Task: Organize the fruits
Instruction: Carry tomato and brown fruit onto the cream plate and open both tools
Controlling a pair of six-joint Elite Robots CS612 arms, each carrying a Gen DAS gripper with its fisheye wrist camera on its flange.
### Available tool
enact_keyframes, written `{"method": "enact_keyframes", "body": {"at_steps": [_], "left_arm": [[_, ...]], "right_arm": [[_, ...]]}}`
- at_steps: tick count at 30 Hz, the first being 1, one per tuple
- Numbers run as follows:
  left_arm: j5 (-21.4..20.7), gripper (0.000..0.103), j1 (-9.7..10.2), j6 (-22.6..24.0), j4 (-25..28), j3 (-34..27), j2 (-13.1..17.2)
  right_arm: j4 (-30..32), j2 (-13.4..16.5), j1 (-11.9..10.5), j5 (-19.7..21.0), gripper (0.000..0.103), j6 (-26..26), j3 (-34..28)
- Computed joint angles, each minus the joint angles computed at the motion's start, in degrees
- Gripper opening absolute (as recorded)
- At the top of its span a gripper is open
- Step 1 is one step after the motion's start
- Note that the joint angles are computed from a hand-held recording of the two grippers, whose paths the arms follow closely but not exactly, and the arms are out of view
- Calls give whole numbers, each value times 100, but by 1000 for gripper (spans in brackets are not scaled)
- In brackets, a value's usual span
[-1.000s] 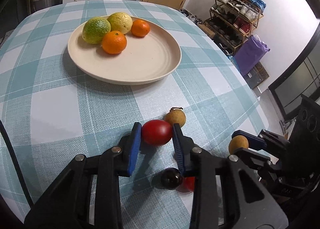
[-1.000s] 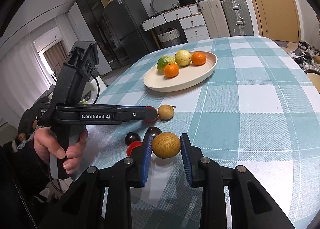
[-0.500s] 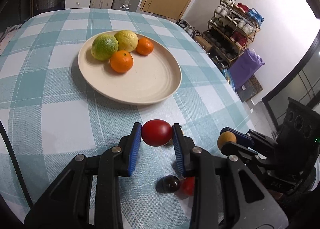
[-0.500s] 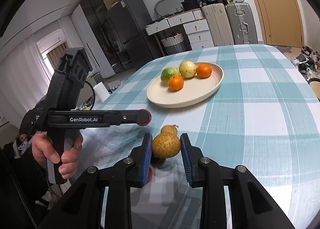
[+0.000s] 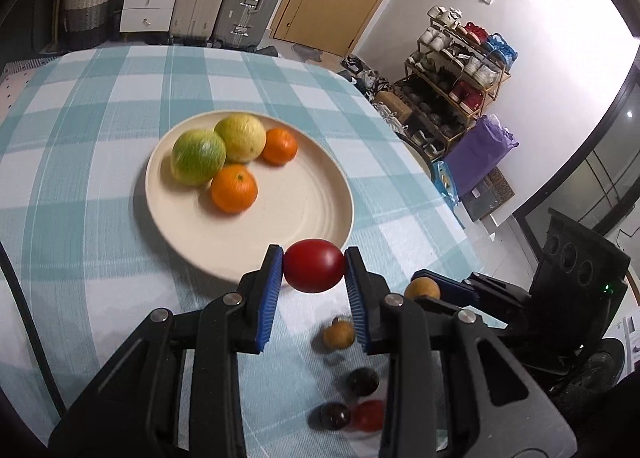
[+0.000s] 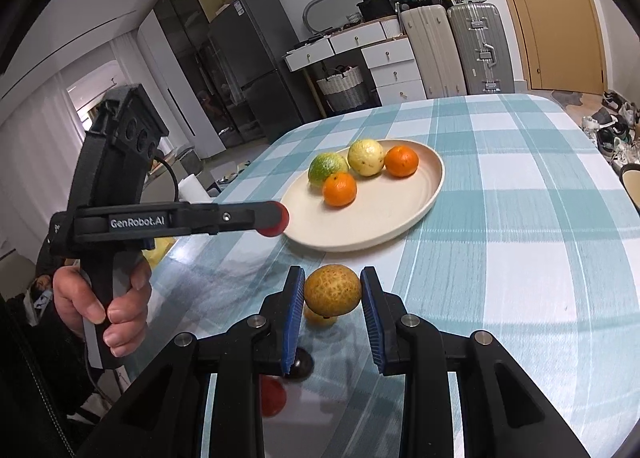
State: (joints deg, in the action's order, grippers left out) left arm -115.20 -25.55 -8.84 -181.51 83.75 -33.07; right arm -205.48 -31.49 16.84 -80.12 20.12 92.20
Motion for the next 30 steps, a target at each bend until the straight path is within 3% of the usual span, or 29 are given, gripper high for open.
{"method": "enact_keyframes", "body": {"at_steps": [10,26,30], "left_arm": [[-93,28,0,-135,249,-574,192],[-92,28,19,-532,1416,-1847,768],[-102,28,16,-615,1721,-2117,923]], "right_arm": [[253,62,-113,17,29,28,-337],[908,381,-223,-203,29,-432,-1247],[1074,475,-274,-224,29,-205,-1416]]}}
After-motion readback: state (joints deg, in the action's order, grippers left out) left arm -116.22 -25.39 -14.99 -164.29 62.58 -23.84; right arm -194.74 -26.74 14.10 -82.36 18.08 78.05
